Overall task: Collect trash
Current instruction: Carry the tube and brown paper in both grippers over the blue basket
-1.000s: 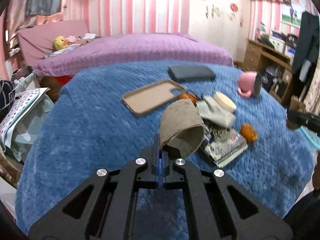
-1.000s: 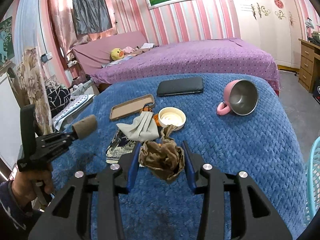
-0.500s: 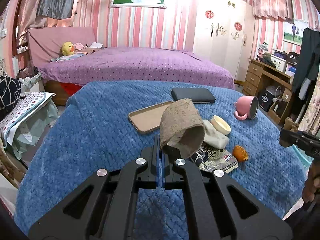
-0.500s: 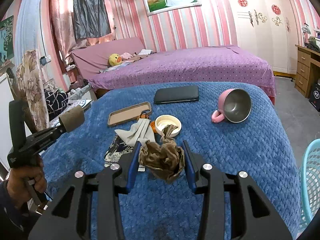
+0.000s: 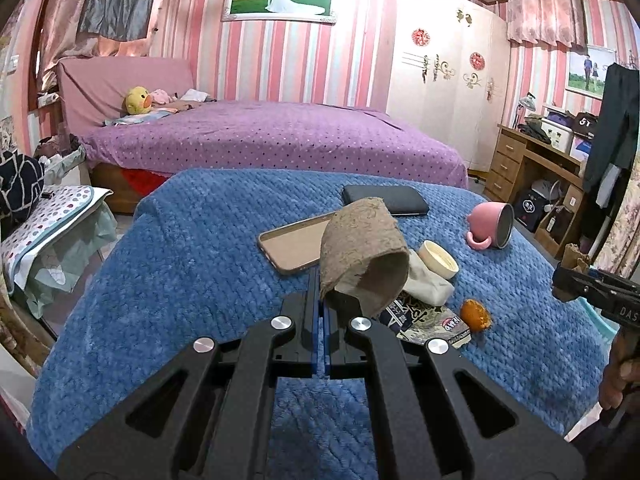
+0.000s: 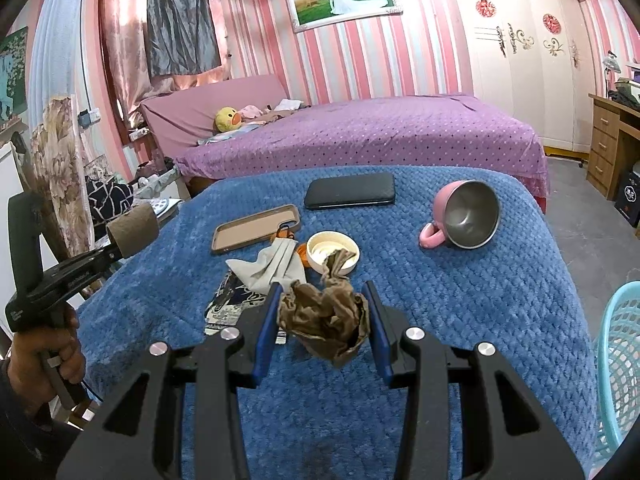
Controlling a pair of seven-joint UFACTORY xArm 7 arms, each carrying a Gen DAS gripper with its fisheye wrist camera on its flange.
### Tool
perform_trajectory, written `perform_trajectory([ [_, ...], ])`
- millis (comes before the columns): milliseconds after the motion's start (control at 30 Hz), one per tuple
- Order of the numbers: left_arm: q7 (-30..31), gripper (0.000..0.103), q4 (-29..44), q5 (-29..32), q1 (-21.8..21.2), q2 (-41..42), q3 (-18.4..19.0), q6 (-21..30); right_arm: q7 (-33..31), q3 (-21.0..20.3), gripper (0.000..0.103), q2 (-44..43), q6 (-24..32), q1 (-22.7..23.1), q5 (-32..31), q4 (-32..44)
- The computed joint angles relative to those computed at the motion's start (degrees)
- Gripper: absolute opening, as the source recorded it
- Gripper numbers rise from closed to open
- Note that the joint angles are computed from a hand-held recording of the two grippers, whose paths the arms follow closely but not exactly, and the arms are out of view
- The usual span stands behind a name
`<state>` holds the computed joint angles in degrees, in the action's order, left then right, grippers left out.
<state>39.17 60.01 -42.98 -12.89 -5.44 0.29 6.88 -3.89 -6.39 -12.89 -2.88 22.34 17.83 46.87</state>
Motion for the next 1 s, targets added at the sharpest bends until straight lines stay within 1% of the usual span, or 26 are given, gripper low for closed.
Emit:
perform_trajectory([
  [100, -0.39, 0.000, 0.01, 0.51, -0.11, 0.06, -0.32, -0.15, -0.40, -0.86, 0.040, -0.57, -0.29, 0.53, 0.31, -0.46],
  [233, -1.26, 0.000, 0.23, 1.33, -0.16, 0.28, -0.59, -0.13, 0.05, -1.02, 0.040, -1.51, -0.29, -0.10, -0.14, -1.20],
  [300, -2.78, 0.000, 0.05, 2.90, 0.03, 0.29, -1.08, -0.59, 0.15, -1.35, 0.040, -2.02, -0.30, -0.24, -0.35, -1.64],
  [500, -3.50, 0.000, 0.18, 3.60, -1.06, 0.33, -1.59, -0.49, 2.12, -0.36, 0.040, -3.63, -0.78, -3.53, -2.35, -3.27],
  [600, -4.31, 0.000, 0.29, 4.56, -1.55, 0.48, -2.01, -0.43, 2.63, -1.43, 0.040, -4.74, -0.93, -3.73, -3.10, -4.15],
  [700, -6.02, 0.000, 0.44, 6.34, -1.89, 0.76, -2.80, -0.25, 3.53, -1.46, 0.040, -5.76, -0.97, -5.07, -3.98, -4.96],
  [833, -6.52, 0.000, 0.31, 6.96, -2.94, 0.66, -3.43, -0.65, 4.46, -1.54, 0.040, -7.41, -0.93, -7.11, -5.22, -6.46],
  [900, -6.73, 0.000, 0.44, 7.19, -3.65, 0.79, -3.79, -0.76, 4.51, -2.81, 0.040, -8.27, -0.95, -6.96, -5.43, -7.17],
  [1000, -6.44, 0.000, 0.71, 7.15, -4.73, 1.01, -4.34, -0.55, 4.63, -3.44, 0.040, -9.59, -0.85, -7.86, -5.99, -8.42],
])
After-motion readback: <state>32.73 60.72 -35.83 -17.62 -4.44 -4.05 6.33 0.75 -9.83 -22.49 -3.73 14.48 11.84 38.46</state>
